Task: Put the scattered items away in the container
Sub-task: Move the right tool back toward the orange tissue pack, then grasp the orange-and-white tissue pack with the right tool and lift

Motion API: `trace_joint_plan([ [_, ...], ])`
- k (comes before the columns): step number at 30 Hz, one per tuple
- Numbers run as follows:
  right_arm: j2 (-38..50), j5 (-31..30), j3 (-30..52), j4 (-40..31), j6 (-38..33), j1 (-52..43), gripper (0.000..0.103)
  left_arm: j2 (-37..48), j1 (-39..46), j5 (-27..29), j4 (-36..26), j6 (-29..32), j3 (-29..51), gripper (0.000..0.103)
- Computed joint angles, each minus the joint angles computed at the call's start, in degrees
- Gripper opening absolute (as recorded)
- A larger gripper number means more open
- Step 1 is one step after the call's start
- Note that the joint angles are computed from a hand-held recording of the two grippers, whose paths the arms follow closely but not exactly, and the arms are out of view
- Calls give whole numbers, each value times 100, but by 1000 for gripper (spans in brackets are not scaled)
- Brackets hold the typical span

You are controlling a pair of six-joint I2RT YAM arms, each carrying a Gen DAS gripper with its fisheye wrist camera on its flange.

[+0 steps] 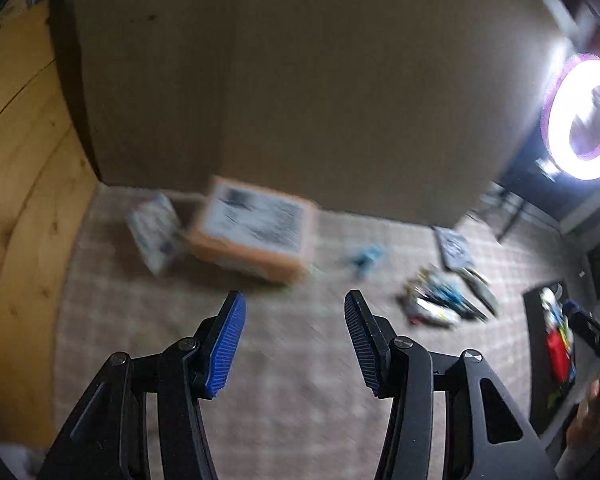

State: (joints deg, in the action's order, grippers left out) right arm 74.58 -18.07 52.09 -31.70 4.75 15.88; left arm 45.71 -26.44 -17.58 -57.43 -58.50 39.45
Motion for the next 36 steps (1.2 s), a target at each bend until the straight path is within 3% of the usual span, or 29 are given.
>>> trace_joint_plan([
  [4, 1059, 565, 461, 636, 639, 1096, 72, 81, 2178, 1088, 829, 1912, -431, 49],
  [7, 1942, 676, 981, 877, 844, 1608, 72, 525, 3163, 1683, 1458, 2711, -629, 49],
  [11, 2993, 665, 1662, 1039, 950, 2059, 71, 1179, 3977, 2292, 2234, 3197, -854, 49],
  [19, 4489, 625, 2859, 1047, 1028, 2468, 71, 2290, 4347, 2638, 3181, 3411, -953, 51],
  [24, 5037, 560, 3388, 957, 919, 2592, 71, 2698, 4336, 3019, 3549, 3468, -991, 58],
  [29, 5294, 371, 3558, 1089, 958, 2651, 71, 2681, 4188, 3224, 3781, 3295, -1184, 59],
  [36, 5032, 332, 3242, 1260, 1003, 2537, 71, 2139, 3628, 3011, 3667, 2766, -1479, 59],
])
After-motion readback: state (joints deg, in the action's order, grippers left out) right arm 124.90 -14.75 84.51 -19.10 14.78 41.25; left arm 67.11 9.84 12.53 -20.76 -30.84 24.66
